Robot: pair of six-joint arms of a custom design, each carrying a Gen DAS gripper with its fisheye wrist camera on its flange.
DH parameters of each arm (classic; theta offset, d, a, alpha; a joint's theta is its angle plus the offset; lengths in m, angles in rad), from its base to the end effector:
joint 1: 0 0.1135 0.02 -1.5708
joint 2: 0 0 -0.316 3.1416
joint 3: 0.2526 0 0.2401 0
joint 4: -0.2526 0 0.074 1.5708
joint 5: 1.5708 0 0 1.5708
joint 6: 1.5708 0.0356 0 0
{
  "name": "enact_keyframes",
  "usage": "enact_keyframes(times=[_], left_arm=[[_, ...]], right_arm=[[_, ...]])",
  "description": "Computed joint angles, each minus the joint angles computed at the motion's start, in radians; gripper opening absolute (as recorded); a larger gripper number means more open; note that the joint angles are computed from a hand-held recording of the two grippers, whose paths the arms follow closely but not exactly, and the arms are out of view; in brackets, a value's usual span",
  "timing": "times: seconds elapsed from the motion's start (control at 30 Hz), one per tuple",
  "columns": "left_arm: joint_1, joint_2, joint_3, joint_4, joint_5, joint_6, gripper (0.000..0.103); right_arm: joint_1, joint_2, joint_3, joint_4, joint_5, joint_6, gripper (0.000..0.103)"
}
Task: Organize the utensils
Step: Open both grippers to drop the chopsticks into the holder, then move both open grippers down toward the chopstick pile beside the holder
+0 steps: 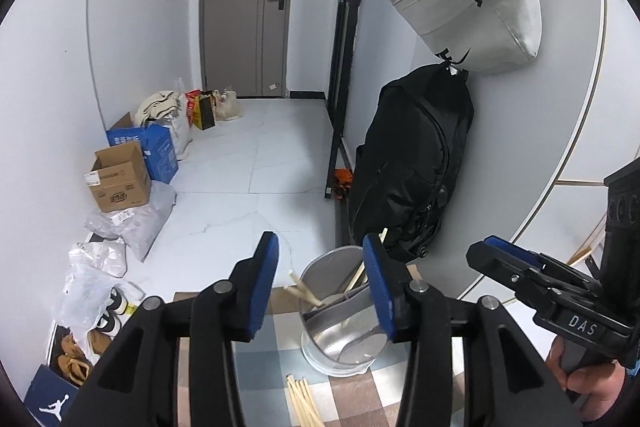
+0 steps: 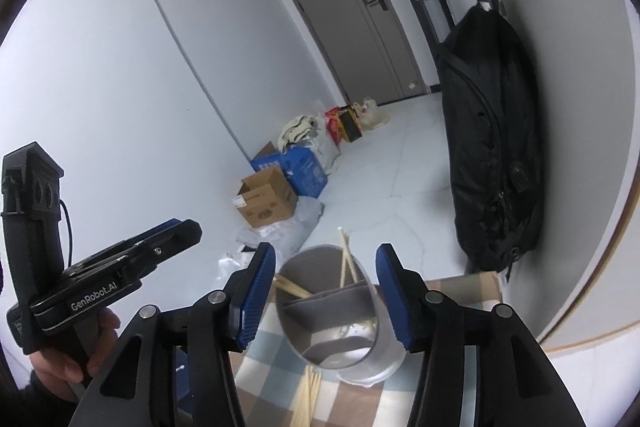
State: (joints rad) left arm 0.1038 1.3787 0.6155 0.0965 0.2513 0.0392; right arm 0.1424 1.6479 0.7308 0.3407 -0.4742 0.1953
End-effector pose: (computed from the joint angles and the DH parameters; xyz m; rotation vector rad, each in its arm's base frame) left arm 0.2539 0.0176 0.2393 0.0643 2.2196 -0.2024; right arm 0.3164 0.0618 0.2229 -0.2238 2.1458 0.7046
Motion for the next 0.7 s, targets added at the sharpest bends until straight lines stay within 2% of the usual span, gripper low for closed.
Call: enact_keyframes(times=[0.27,0.33,0.37,0.6,0.7], left_arm=[[0.024,-0.079,-0.061,0.001,-0.015,-0.003,0.049],[0.029,-0.105,-0.087,0.013,-0.03,-0.002,0.061],[0.034,-0.118,-0.1,0.021,-0.031,-0.002,0.062],[0.066,-0.18,-0.192,0.075,-0.029,0.005,0.064],[0.084,-0.195,-0.234,0.092,-0.03,0.009,0.078]], right_arm=[[0.03,-0.096,-0.076,0.011,0.024,0.005,0.064],[0.04,-0.117,-0.096,0.019,0.032,0.009,0.066],[0.045,-0.13,-0.11,0.025,0.037,0.01,0.067],[0.085,-0.175,-0.178,0.057,0.074,0.002,0.074],[0.103,-0.189,-0.221,0.088,0.084,0.006,0.076]])
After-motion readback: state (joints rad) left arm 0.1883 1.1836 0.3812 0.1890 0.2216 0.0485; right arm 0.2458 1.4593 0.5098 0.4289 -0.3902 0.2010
